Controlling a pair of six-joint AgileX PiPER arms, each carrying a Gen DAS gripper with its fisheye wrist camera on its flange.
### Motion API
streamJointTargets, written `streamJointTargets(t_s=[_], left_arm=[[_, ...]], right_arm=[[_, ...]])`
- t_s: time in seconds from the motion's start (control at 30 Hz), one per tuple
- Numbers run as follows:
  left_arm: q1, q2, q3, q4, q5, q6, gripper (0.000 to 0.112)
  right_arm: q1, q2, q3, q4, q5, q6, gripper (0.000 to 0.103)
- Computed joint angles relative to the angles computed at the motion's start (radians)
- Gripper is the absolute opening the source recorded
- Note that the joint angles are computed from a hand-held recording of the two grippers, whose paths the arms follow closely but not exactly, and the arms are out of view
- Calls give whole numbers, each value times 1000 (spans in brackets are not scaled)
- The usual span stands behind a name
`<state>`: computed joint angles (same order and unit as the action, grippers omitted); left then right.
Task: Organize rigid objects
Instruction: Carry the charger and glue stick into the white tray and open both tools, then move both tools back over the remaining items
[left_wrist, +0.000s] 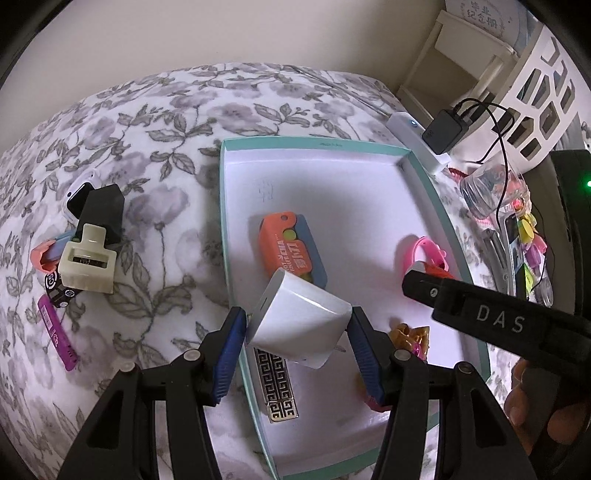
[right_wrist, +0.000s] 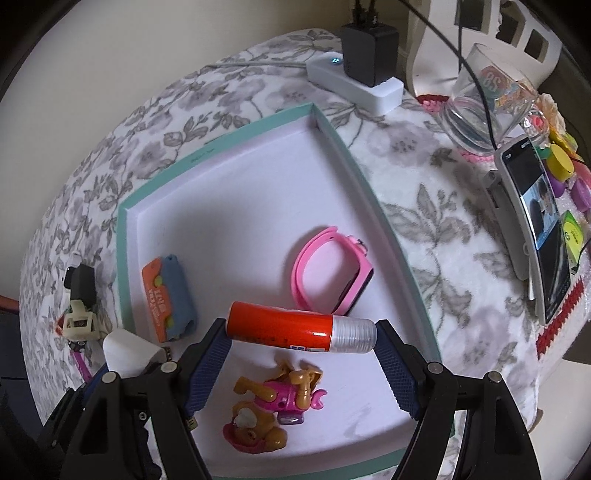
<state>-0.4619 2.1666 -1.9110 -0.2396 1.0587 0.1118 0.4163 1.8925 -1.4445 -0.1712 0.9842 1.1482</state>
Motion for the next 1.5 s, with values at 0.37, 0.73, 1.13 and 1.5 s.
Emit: streamJointTargets(t_s=[0.37, 0.73, 1.13, 1.5], left_arm=[[5, 1, 4, -4, 0, 5, 59], [11, -13, 10, -16, -20, -1, 64], [53, 18, -62, 50, 14, -110, 71], [110, 55, -131, 139, 71, -204, 93]], right_arm=[[5, 38, -55, 9, 35, -46, 81], [7, 29, -60, -6, 35, -37, 81], [24, -9, -41, -53, 17, 28, 81], [63, 52, -127, -80, 53, -3, 89]])
